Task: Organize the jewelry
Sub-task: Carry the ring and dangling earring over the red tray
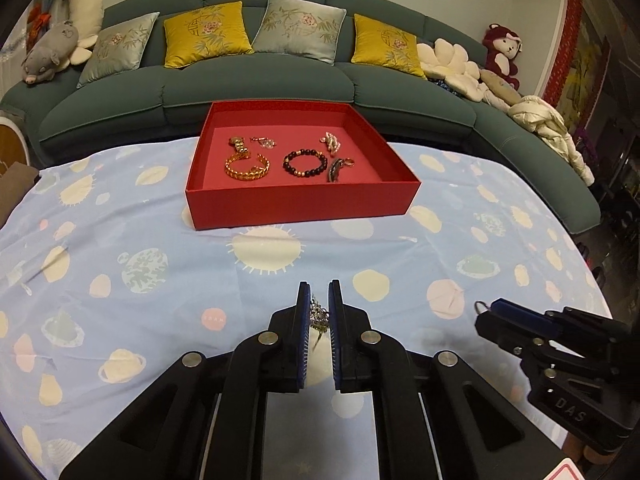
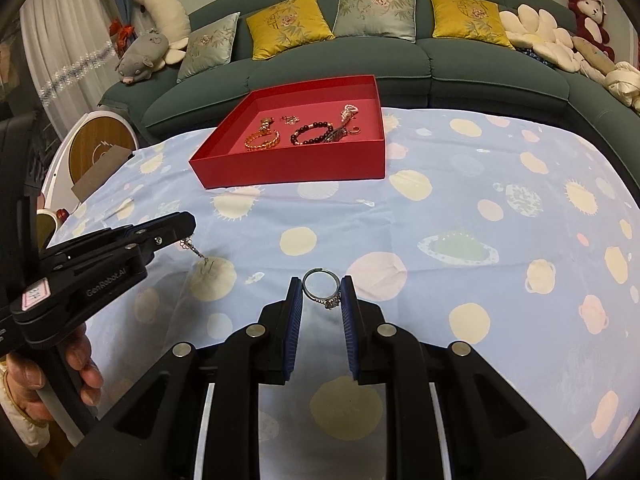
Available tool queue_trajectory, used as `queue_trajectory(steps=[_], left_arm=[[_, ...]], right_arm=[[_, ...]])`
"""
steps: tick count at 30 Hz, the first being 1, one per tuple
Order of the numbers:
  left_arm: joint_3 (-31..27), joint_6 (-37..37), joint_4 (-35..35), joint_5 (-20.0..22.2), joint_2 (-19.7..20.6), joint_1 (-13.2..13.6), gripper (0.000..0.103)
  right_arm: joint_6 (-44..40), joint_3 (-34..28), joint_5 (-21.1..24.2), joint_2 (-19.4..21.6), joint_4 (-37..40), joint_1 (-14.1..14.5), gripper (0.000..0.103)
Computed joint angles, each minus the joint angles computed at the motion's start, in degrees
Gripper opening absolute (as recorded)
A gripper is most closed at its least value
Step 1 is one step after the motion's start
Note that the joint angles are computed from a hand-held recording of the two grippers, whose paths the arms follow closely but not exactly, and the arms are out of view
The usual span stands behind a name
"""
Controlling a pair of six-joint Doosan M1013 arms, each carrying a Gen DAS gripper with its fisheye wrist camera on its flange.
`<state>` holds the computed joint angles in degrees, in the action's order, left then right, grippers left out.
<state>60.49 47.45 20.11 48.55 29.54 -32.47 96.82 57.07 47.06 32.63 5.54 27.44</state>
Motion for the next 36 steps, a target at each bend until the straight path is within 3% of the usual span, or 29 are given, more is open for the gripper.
queue_trajectory(steps=[16,26,31,36], left_arm=[[6.9,-7.0,4.4,-5.1,-6.8,0.7,0.007],[9.5,-11.6,7.8,-4.5,-8.9,1.7,0.007],[8.6,-12.8,8.9,-4.2,-9.0,2.2,0.007],[3.8,-8.8,9.4,-3.1,-7.2,3.0,0.007]], right_arm=[[-0.8,-2.2,-2.6,0.1,1.6,0.8,0.019],[0.0,-4.5,-3.2,0.9,1.6,1.0,0.019],[-0.1,-7.7,-2.5,2.2,1.8,1.0,0.019],[0.4,-13.0,-0.9,4.4,2.3,0.5,0.019]])
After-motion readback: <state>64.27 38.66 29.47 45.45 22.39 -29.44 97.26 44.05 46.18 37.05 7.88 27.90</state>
